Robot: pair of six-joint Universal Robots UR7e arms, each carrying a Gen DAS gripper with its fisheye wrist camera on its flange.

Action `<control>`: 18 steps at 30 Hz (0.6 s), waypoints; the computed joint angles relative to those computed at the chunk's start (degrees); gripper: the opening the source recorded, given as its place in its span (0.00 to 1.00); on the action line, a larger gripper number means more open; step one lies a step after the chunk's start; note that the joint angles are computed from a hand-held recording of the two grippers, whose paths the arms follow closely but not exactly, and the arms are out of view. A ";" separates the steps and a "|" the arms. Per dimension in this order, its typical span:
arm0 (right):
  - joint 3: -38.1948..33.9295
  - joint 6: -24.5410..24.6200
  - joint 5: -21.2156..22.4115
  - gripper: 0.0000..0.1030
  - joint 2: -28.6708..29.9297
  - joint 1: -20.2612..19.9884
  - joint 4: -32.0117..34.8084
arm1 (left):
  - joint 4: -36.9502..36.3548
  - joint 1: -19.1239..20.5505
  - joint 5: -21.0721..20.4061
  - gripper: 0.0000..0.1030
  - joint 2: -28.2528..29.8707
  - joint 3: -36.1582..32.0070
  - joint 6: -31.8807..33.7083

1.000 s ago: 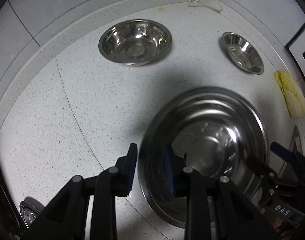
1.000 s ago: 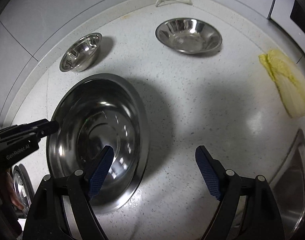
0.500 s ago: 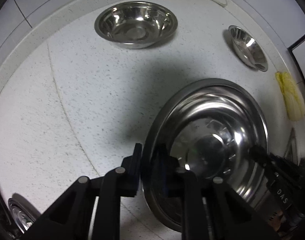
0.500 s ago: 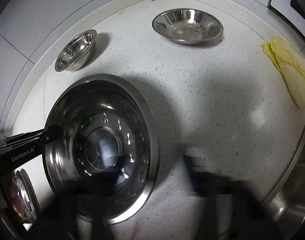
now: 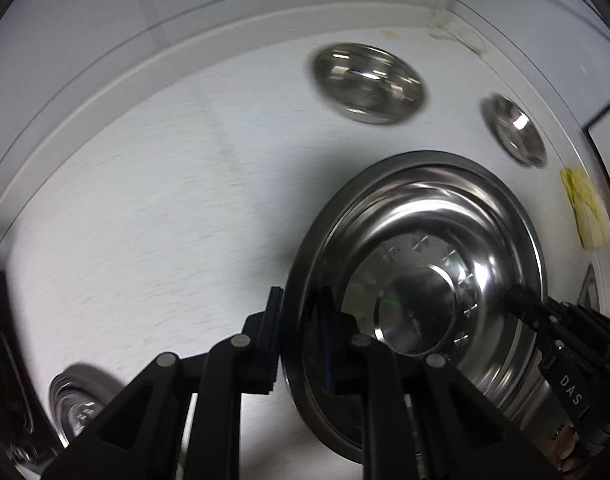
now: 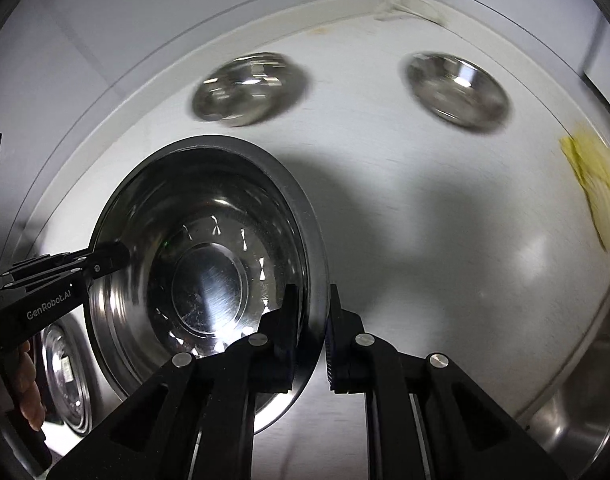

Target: Organize plates and bowls

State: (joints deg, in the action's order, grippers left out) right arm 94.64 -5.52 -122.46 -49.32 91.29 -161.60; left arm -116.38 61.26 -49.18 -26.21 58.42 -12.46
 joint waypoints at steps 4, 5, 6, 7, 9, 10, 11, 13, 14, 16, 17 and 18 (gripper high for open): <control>-3.22 -1.41 1.17 0.10 3.49 2.39 2.53 | -1.51 1.57 2.45 0.15 -5.02 5.14 -2.42; -4.37 -1.95 1.34 0.10 4.80 3.10 3.42 | -1.72 2.06 2.91 0.15 -6.25 6.41 -3.33; -5.10 -2.33 1.40 0.10 5.70 3.56 3.95 | -2.11 2.46 3.23 0.15 -7.37 7.75 -4.01; -5.89 -2.56 1.44 0.10 6.67 3.99 4.48 | -2.47 2.89 3.61 0.15 -8.46 9.11 -4.93; -7.56 -3.09 1.68 0.10 8.66 4.87 5.95 | -2.73 3.66 4.38 0.16 -10.17 11.11 -6.42; -8.09 -3.32 1.65 0.10 9.35 5.12 6.40 | -2.80 4.09 4.55 0.16 -10.99 12.04 -7.13; -8.86 -3.66 1.50 0.10 10.35 5.54 7.03 | -2.93 4.47 4.61 0.16 -11.68 12.85 -7.67; -9.51 -3.96 1.31 0.10 11.34 5.97 7.54 | -3.46 5.23 4.45 0.16 -12.75 14.30 -8.71; -10.08 -4.18 1.08 0.10 12.04 6.20 7.93 | -3.72 5.54 4.23 0.16 -13.13 14.86 -9.14; -10.71 -4.04 0.71 0.10 12.90 6.53 8.38 | -4.51 5.96 3.87 0.16 -13.86 16.21 -9.40; -10.82 -4.00 0.60 0.10 13.07 6.57 8.48 | -4.62 6.14 3.60 0.16 -14.06 16.63 -9.48; -10.98 -3.92 0.31 0.10 13.38 6.63 8.55 | -4.76 6.42 3.06 0.16 -14.23 17.00 -9.71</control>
State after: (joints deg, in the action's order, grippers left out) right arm 83.66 -9.44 -122.15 -35.95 97.92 -153.05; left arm -121.14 67.68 -46.12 -40.43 75.41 -22.17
